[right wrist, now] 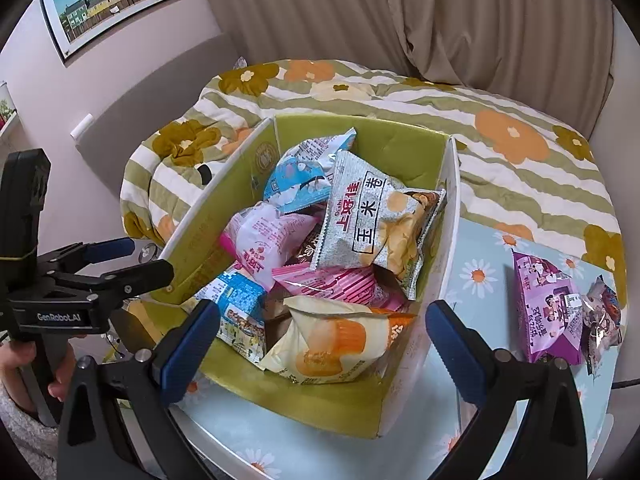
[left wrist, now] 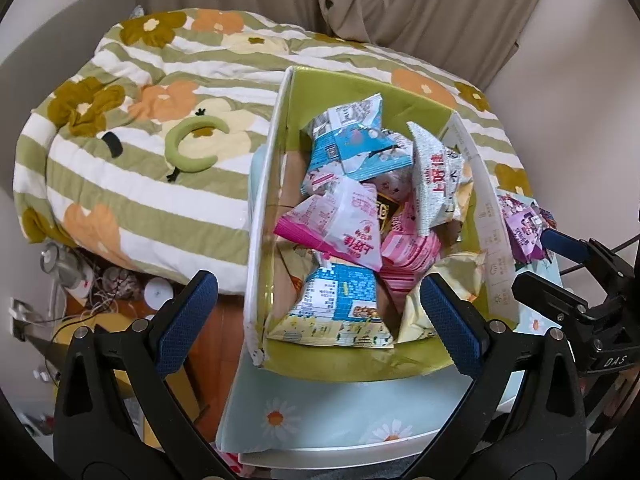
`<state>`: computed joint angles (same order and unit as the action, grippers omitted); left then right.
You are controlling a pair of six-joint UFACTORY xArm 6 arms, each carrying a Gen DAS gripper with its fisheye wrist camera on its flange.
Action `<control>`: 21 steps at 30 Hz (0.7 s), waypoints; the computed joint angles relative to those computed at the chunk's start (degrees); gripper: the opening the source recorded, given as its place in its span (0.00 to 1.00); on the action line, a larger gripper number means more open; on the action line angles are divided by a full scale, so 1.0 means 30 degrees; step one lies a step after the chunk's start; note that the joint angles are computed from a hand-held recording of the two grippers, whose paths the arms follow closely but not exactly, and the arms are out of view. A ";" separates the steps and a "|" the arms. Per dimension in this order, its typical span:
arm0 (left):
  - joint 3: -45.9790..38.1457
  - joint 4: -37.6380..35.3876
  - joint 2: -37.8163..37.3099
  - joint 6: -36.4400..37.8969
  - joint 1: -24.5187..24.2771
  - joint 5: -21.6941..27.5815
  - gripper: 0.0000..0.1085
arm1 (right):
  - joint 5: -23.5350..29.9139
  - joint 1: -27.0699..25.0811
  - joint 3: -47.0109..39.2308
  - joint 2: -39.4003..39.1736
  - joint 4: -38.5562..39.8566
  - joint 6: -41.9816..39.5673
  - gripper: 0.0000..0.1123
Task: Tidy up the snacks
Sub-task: 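Carry both bags over the box and open both grippers to drop them, then grasp the purple bag with the left gripper while the right grasps the dark-red Oreo bag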
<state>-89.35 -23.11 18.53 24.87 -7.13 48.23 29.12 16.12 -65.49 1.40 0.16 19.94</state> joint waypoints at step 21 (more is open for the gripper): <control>-0.2791 -0.2824 -0.0018 0.1404 -0.3456 0.2384 0.93 | 0.1816 -0.3307 0.4532 -0.7230 -0.4158 0.5087 0.91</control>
